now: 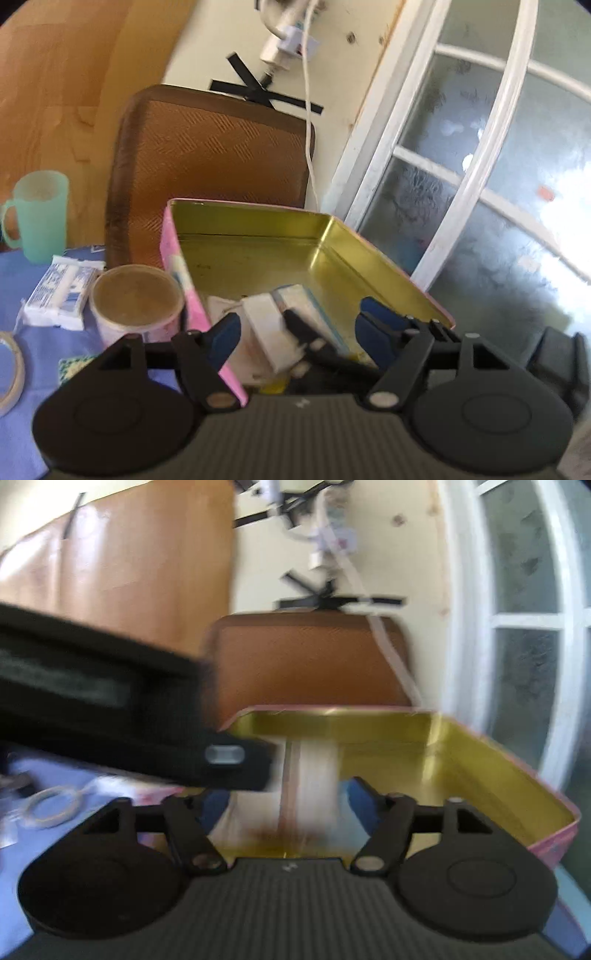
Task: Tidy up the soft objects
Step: 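Lower the wafer pack into the pink tin and open the right gripper, then grasp the white wipes packet with the right gripper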
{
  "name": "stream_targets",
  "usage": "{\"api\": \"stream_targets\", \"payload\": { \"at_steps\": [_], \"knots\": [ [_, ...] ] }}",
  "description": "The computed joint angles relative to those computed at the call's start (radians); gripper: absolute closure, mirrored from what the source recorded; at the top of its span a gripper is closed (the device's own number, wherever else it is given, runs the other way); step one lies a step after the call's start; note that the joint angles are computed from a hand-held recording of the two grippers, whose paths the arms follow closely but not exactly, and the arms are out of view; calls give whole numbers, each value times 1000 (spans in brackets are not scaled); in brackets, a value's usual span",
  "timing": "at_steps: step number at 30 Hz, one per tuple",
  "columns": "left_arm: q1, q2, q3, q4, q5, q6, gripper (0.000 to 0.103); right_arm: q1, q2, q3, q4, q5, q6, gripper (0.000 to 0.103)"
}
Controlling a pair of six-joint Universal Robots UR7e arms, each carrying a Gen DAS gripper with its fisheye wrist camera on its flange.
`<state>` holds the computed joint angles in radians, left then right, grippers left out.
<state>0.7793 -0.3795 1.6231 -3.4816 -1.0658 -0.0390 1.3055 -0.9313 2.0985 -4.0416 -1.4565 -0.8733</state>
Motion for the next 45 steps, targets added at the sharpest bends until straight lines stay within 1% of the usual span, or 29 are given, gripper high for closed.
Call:
{"api": "stream_targets", "payload": {
  "at_steps": [1,3,5,6,8,9,10,12,14,16,18,20,22,23,24,25,26,27,30,32,33,34,35,36,37,39,40,43,45],
  "knots": [
    [0,-18,33,-30,-3,5,29,1,12,-7,-36,-7,10,24],
    [-1,-55,123,-130,9,28,23,-15,0,28,-86,21,64,24],
    [-5,-94,216,-205,56,37,23,-24,-21,41,-71,51,101,31],
    [-6,-113,261,-237,84,39,23,-27,-27,51,-71,70,101,42],
    [-7,-143,349,-307,140,42,23,-28,-44,59,-36,114,88,52],
    [-8,-157,392,-335,177,37,23,-21,-53,64,-9,128,76,62],
    [-8,-170,433,-350,208,24,23,-11,-66,72,30,137,61,71],
    [-3,-197,505,-366,244,-2,23,17,-95,82,136,142,51,76],
    [0,-206,568,-410,272,2,23,53,-117,68,284,141,60,77],
    [4,-204,611,-454,293,16,23,101,-120,14,469,113,73,77],
    [14,-197,635,-493,309,16,23,157,-88,-51,612,47,100,75],
    [41,-216,651,-534,259,-26,23,221,-18,-143,705,-61,129,69],
    [54,-208,652,-603,239,-19,23,287,88,-268,742,-214,155,47],
    [62,-211,656,-605,223,-29,23,314,143,-332,750,-283,164,41],
    [72,-217,661,-615,199,-30,23,338,196,-403,773,-353,164,27],
    [78,-215,664,-639,179,-22,23,361,254,-481,797,-429,165,17],
    [83,-212,668,-666,159,-16,21,377,303,-552,821,-502,184,13],
    [88,-210,675,-694,139,-12,21,392,356,-640,877,-583,225,9],
    [98,-199,681,-762,100,-6,18,408,460,-831,1077,-758,326,9],
    [107,-194,678,-788,72,1,17,412,506,-890,1119,-845,331,9],
    [111,-190,678,-801,61,5,17,409,519,-905,1129,-856,333,6],
    [112,-188,677,-809,56,9,17,404,516,-901,1128,-844,374,8],
    [110,-184,676,-818,56,12,17,397,502,-889,1148,-817,434,12],
    [109,-180,675,-825,56,18,17,393,490,-869,1139,-792,452,25],
    [109,-178,674,-831,55,24,17,394,481,-844,1108,-777,428,34],
    [109,-172,669,-844,58,35,17,393,442,-782,1110,-724,418,36],
    [107,-169,669,-853,62,38,17,392,423,-744,1088,-687,394,36],
    [111,-165,674,-889,54,30,17,397,356,-587,906,-594,252,36],
    [123,-173,678,-894,44,9,17,391,281,-480,860,-503,210,36]
  ]
}}
